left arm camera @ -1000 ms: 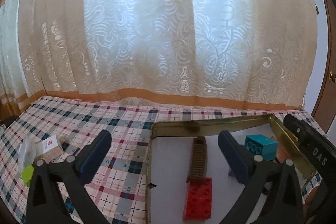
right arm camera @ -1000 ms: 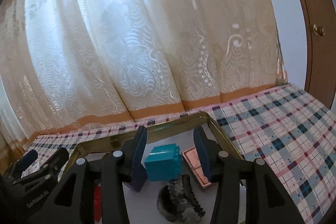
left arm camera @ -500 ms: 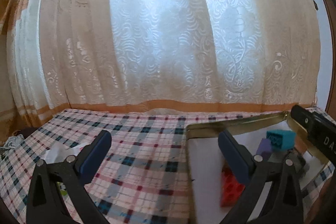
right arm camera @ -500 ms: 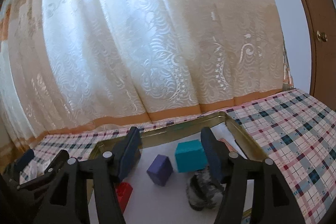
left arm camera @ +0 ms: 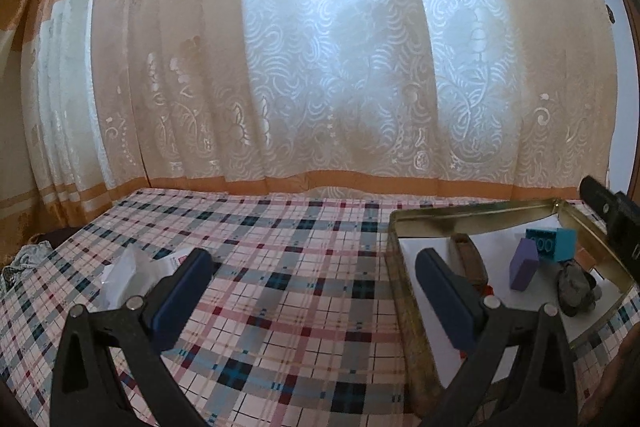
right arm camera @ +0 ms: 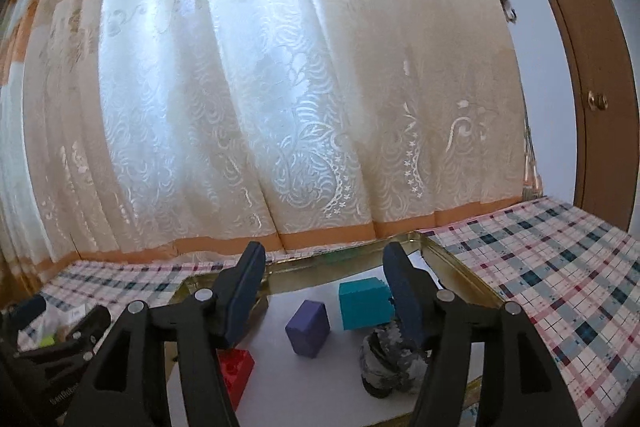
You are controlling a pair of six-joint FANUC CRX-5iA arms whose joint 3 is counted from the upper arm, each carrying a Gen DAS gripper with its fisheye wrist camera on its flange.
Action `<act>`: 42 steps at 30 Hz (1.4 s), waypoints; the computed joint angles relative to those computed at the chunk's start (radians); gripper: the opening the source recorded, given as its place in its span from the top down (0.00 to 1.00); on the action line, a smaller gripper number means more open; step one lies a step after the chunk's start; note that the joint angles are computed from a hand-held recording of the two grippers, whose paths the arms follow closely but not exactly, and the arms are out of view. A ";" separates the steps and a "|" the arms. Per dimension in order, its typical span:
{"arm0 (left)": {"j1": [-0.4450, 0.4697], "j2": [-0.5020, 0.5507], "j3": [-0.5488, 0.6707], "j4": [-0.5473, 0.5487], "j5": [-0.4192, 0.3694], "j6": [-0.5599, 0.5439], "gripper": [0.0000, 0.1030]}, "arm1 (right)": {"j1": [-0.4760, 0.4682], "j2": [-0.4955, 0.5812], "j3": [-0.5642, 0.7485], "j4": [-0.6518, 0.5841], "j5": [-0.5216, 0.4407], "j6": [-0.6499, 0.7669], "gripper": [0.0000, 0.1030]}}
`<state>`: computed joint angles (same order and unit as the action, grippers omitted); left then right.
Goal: Organize rigid objects
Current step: 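Move both open tools from the tray back toward the green cube and packet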
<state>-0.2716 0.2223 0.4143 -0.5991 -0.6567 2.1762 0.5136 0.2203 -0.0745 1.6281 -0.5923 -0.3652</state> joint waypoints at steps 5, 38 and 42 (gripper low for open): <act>0.013 -0.022 -0.035 0.021 0.034 -0.009 0.00 | 0.015 -0.017 -0.020 0.011 0.007 -0.008 0.38; 0.166 -0.088 -0.149 0.208 0.079 -0.166 0.00 | 0.149 0.048 0.070 -0.141 -0.020 0.137 0.38; 0.180 -0.093 -0.157 0.212 0.082 -0.180 0.00 | 0.163 0.065 0.093 -0.148 -0.013 0.150 0.38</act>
